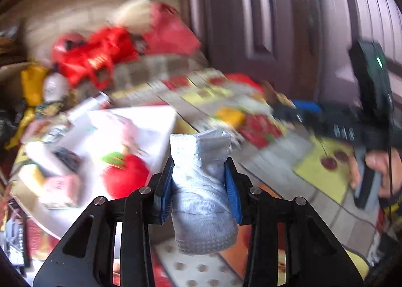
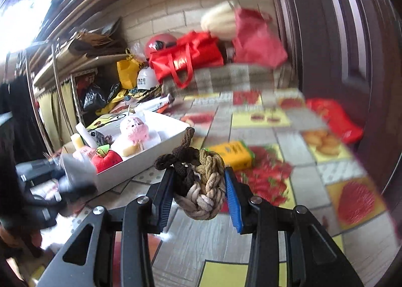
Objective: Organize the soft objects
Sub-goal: 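Lift the white sock and beige rope toward the white tray, then open the left gripper over the tray while the right releases the beige rope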
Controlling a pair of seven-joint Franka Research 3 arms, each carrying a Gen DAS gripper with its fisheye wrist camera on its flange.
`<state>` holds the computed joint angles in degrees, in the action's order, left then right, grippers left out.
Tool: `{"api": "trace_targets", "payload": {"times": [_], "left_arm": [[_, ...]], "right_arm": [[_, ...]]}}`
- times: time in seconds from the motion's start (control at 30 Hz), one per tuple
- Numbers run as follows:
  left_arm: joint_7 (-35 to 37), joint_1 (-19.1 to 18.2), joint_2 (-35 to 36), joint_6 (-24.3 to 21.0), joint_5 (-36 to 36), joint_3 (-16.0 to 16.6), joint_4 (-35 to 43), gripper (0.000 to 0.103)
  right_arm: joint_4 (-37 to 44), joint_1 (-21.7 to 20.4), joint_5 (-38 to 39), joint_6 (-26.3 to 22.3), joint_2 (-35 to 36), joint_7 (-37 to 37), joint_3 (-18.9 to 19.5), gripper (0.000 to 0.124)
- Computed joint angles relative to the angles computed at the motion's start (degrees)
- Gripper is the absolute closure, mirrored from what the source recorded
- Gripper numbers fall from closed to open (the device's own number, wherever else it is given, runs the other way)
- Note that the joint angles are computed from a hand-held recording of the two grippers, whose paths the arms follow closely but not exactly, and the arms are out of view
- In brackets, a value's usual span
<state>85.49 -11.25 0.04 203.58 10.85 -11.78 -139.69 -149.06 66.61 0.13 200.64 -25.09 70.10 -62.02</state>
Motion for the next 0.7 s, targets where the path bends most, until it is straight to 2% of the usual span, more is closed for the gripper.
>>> {"api": "trace_targets", "payload": {"times": [0.07,0.27,0.3,0.37,0.5,0.7], "left_arm": [[13.1,-1.5,0.0,4.8,-15.5,-1.5,-1.5,0.066],[21.4,-2.1,0.3,7.7,-29.4,-0.8,-1.5,0.066],[22.6,-2.2,0.6,8.1,-31.4,-0.8,-1.2,0.066],[23.8,-2.1,0.9,8.7,-34.1,-0.4,-0.9,0.066],[24.5,-1.3,1.8,9.6,-36.4,0.8,-0.3,0.066],[24.4,-0.5,3.3,8.1,-39.0,2.5,1.9,0.066]], "right_arm": [[0.2,0.7,-0.8,1.5,1.6,0.3,0.2,0.085],[2.6,5.2,-3.3,1.7,6.4,6.2,-2.2,0.085],[2.6,4.7,-3.5,2.1,7.3,7.0,-1.5,0.085],[2.4,3.4,-4.2,3.0,9.0,8.2,0.3,0.085],[2.9,2.7,-6.5,3.8,11.5,11.1,1.4,0.085],[4.5,1.5,-9.8,4.1,15.3,16.4,2.9,0.085]]}}
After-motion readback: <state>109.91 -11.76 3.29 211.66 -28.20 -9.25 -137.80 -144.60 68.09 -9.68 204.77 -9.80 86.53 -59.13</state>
